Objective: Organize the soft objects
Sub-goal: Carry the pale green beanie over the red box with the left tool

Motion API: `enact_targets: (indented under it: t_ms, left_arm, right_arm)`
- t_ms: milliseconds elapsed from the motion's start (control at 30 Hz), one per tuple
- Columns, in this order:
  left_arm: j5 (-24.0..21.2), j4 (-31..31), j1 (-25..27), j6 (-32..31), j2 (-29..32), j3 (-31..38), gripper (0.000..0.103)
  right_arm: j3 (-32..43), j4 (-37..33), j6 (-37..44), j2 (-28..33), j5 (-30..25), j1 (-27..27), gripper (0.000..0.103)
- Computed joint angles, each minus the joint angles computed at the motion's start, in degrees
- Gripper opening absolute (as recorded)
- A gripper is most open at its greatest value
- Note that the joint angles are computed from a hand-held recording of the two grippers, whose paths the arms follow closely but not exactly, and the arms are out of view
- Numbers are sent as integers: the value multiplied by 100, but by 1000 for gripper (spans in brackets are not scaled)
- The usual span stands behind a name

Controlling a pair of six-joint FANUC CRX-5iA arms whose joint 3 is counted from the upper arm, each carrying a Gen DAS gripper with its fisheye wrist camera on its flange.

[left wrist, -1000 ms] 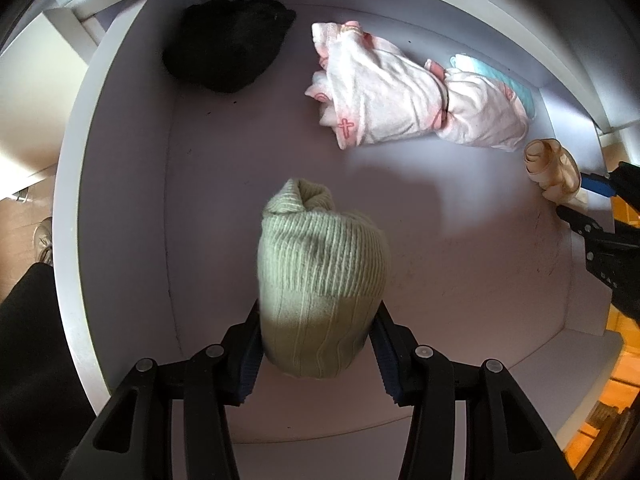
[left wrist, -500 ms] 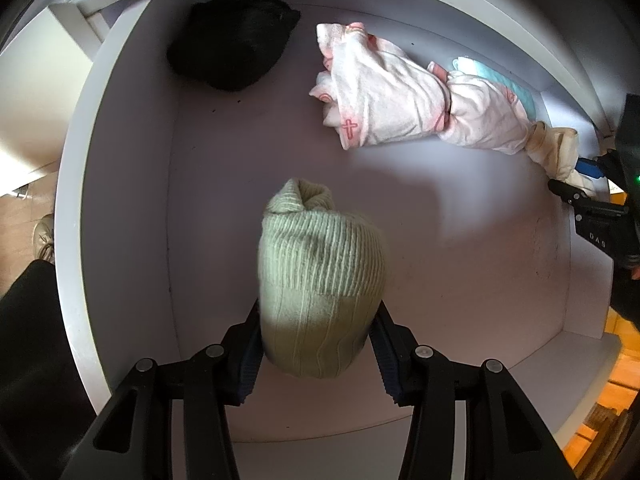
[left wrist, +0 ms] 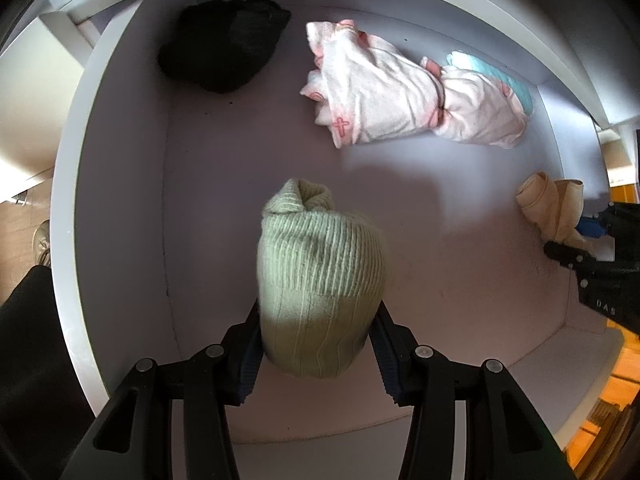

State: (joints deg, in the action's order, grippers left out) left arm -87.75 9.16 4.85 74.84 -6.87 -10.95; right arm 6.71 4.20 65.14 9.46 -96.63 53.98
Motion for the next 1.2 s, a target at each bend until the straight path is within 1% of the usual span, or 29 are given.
enact_targets:
  t_ms: [200,233,300,333,467,600,733,800,833,933,967,1000,1067,1100,1200]
  left_arm:
    - [163,72,-144,-181,-100,-14,47]
    - [128,103,-148,-200,-100,-9,47]
    - [90,117,-177,-262,-138,27,46]
    - [87,139,-176,-287,-152,40,46]
    - [121,364,-110,-454,-286,82,46]
    - [64,529,-144,-550,-400,180,46]
    - [-16,599,-182,-914,-425,431,46]
    - [-78,682,-122,-1119,-495,505,46]
    - [-124,783,-54,-1284,-530,565,46]
    - [-204,991,54,-1622,-659,649,46]
    - [-252,1075,107,-1737,-701,707,46]
    - [-300,1158,164,-1806,-754,736,46]
    - [-337,1381,277,-1935,-828,843,46]
    - [-356,1475,323,-1962,-837,899,46]
    - [-345,1928,484,-1957,-885,1014,46]
  right_arm:
    - [-111,-265,-327,-107,21,-122,35]
    - [-103,-292,-228,-65,85,-303,35]
    - [-138,-411,-290,-127,138,-458,35]
    - [-123,-453,-226,-97,184,-625,35]
    - [-134,-537,-146,-95,242,-902,35]
    - [-162,-436,-11,-72,245,-872,35]
    - [-228,-433,24,-90,298,-912,35]
    - [-227,-440,60,-98,296,-971,35]
    - [-119,-450,-54,-84,202,-858,35]
    - [-105,-444,-28,-68,201,-884,35]
    - [-48,-474,-217,-75,145,-713,35]
    - [-22,-497,-318,-76,124,-629,35]
    - [3,-518,-306,-63,121,-673,35]
    - [171,-522,-289,36,50,-698,35]
    - [241,-522,-335,49,-13,-648,35]
